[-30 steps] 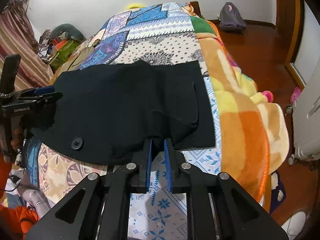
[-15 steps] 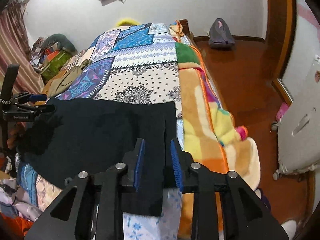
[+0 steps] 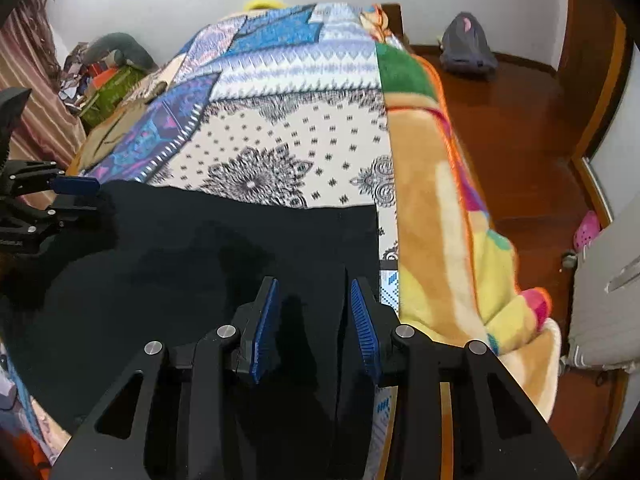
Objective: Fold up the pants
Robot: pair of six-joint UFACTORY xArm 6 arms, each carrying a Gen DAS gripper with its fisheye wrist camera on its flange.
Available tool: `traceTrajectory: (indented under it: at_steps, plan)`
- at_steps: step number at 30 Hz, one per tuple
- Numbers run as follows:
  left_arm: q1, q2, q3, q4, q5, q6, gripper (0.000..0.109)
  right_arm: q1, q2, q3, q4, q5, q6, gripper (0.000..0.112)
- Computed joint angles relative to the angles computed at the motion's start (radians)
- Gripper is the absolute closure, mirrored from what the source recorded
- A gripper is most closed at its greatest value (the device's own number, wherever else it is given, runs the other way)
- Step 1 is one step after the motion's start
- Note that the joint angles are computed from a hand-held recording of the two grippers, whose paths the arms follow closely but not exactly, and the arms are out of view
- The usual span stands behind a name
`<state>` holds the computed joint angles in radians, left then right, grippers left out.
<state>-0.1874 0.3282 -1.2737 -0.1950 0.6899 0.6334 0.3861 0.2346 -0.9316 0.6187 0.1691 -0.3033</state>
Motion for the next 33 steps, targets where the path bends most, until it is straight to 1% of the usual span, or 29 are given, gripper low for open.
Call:
traceTrajectory:
  at_steps: [3, 5, 7, 8, 10, 12, 13, 14, 15, 16, 18, 22, 25, 28, 32, 33]
  plan:
    - [0.004, 0.011, -0.006, -0.032, -0.002, 0.016, 0.059, 0.001, 0.024, -0.015, 0.085, 0.011, -0.066, 0.078]
    - [0.004, 0.01, -0.002, -0.041, -0.012, 0.018, 0.067, 0.005, 0.029, -0.021, 0.175, 0.012, -0.137, 0.077]
    - [0.002, 0.005, 0.006, -0.042, -0.018, 0.016, 0.082, 0.004, 0.03, -0.027, 0.204, 0.02, -0.164, 0.078]
    - [0.002, 0.002, 0.01, -0.042, -0.02, 0.015, 0.086, 0.003, 0.029, -0.029, 0.21, 0.021, -0.173, 0.079]
    - [-0.001, -0.007, 0.024, -0.029, -0.034, 0.003, 0.095, 0.006, 0.026, -0.024, 0.195, 0.017, -0.171, 0.088]
    - [-0.004, -0.017, 0.043, -0.02, -0.057, -0.01, 0.099, 0.011, 0.025, -0.019, 0.163, -0.002, -0.149, 0.093]
    - [-0.004, -0.022, 0.05, -0.016, -0.066, -0.017, 0.102, 0.015, 0.022, -0.011, 0.134, -0.023, -0.127, 0.097]
    - [-0.004, -0.026, 0.058, -0.011, -0.075, -0.026, 0.104, 0.021, 0.017, -0.003, 0.137, -0.045, -0.129, 0.102]
    - [-0.005, -0.032, 0.066, -0.008, -0.087, -0.034, 0.106, 0.025, 0.008, 0.002, 0.182, -0.056, -0.167, 0.103]
    - [-0.005, -0.038, 0.074, -0.008, -0.096, -0.039, 0.106, 0.03, 0.001, 0.002, 0.24, -0.066, -0.214, 0.105]
    - [-0.005, -0.047, 0.084, -0.007, -0.112, -0.048, 0.107, 0.035, -0.014, 0.004, 0.296, -0.082, -0.265, 0.107]
    - [-0.01, -0.073, 0.109, 0.0, -0.155, -0.062, 0.107, 0.046, -0.039, 0.012, 0.313, -0.137, -0.301, 0.108]
    - [-0.012, -0.088, 0.117, 0.011, -0.188, -0.084, 0.107, 0.048, -0.048, -0.004, 0.378, -0.16, -0.364, 0.109]
    - [-0.011, -0.09, 0.104, 0.004, -0.197, -0.093, 0.107, 0.04, -0.045, -0.02, 0.385, -0.144, -0.365, 0.109]
    - [-0.013, -0.089, 0.1, 0.009, -0.215, -0.101, 0.107, 0.027, -0.036, -0.017, 0.31, -0.092, -0.289, 0.108]
    - [-0.015, -0.089, 0.103, 0.019, -0.221, -0.104, 0.107, 0.024, -0.034, -0.017, 0.302, -0.073, -0.278, 0.105]
